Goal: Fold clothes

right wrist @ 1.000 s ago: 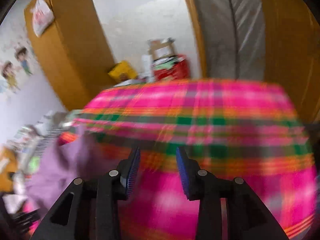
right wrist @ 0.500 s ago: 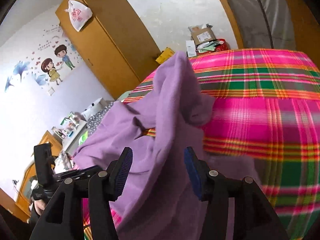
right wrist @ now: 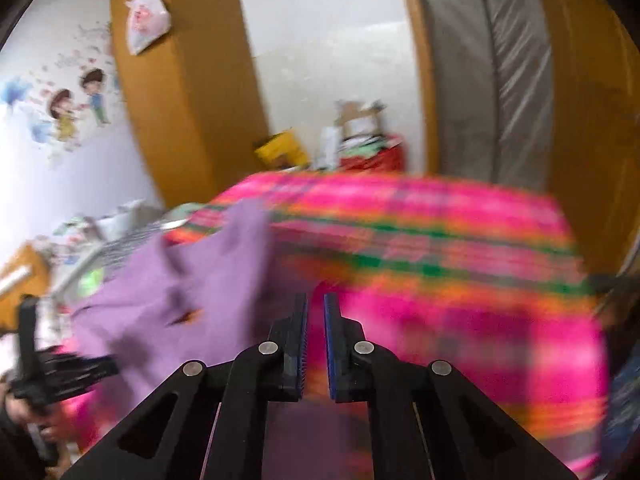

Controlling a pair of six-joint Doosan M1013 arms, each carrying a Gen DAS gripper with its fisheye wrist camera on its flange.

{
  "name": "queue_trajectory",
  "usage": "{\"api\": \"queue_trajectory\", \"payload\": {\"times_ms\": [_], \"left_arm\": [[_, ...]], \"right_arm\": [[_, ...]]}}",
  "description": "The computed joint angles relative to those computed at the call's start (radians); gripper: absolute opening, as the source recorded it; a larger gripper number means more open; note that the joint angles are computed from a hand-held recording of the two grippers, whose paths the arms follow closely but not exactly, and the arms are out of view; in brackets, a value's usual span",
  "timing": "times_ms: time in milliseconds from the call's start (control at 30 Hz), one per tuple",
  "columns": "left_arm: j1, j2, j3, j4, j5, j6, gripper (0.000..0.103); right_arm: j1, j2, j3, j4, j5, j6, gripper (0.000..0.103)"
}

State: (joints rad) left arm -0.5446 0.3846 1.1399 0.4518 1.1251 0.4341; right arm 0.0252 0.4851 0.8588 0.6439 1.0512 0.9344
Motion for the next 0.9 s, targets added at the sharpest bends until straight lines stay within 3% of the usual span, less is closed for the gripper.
{"api": "queue_trajectory", "payload": {"times_ms": [100,167,233,267,300,433,633,667,700,767,900], "left_arm": [[0.001,-0.002,0.003,-0.001,-0.007,-0.006,0.017],[0.0,-0.005,0.007,0.0,-0.014,-0.015,0.017],[0.0,-0.004,0.007,0.0,-0.014,-0.019,0.017],[0.0,-0.003,0.006,0.001,-0.013,-0.016,0.017],[0.001,-0.002,0.005,0.001,-0.011,-0.013,0.017],[-0.001,0.003,-0.004,0.003,-0.005,0.002,0.017],[-0.012,0.01,-0.016,0.019,-0.003,0.019,0.017],[-0.013,0.015,-0.024,0.022,0.005,0.022,0.017],[-0.015,0.02,-0.031,0.025,0.014,0.026,0.017],[-0.02,0.03,-0.045,0.041,0.036,0.034,0.017],[-0.022,0.042,-0.059,0.053,0.062,0.046,0.017]], "right_arm": [[-0.006,0.071,-0.141,-0.066,0.051,0.102,0.008],[-0.018,0.083,-0.158,0.018,0.115,0.099,0.012],[-0.028,0.074,-0.117,0.124,0.183,0.075,0.036],[-0.031,0.07,-0.093,0.168,0.22,0.067,0.053],[-0.033,0.067,-0.071,0.212,0.258,0.06,0.056],[-0.018,0.055,0.009,0.25,0.35,0.052,0.056],[0.004,0.051,0.059,0.266,0.421,0.051,0.055],[0.007,0.042,0.07,0.269,0.421,0.025,0.051],[0.012,0.032,0.082,0.26,0.409,0.0,0.032],[0.019,0.018,0.095,0.237,0.386,-0.028,0.012],[0.019,0.006,0.097,0.195,0.325,-0.038,0.011]]}}
